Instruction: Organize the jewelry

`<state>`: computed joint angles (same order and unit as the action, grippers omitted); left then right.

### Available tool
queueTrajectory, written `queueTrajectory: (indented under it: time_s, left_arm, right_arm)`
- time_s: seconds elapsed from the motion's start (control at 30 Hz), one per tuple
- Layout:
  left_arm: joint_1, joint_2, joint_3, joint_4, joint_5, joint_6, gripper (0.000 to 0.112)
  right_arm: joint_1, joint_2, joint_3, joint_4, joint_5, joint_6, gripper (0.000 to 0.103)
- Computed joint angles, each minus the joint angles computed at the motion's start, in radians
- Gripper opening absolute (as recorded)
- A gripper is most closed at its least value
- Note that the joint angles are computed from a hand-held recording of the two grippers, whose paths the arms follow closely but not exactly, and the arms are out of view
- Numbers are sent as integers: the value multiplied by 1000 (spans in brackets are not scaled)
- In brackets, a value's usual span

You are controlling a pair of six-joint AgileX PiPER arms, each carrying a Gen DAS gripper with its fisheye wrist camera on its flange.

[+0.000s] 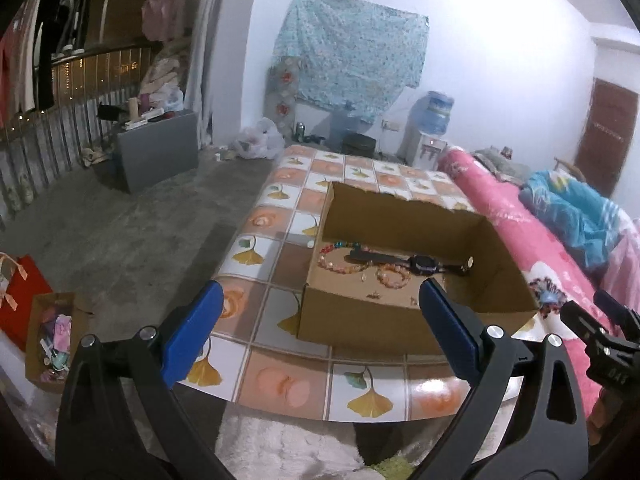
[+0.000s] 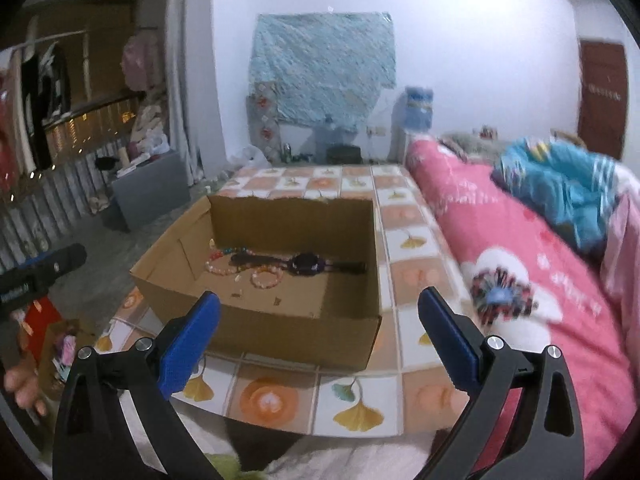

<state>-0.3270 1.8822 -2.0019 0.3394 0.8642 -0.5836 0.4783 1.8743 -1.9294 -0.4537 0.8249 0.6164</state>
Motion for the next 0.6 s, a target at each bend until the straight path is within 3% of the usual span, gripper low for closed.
queueTrajectory:
  time_s: [0.27, 0.6]
  left_arm:
    - [-13, 116, -88, -45, 136, 21, 95]
    - [-38, 283, -317, -77, 340, 42, 95]
  right_arm:
    - [-13, 117, -87, 60, 138, 14, 96]
    - [-24, 188, -161, 130, 203, -42, 96]
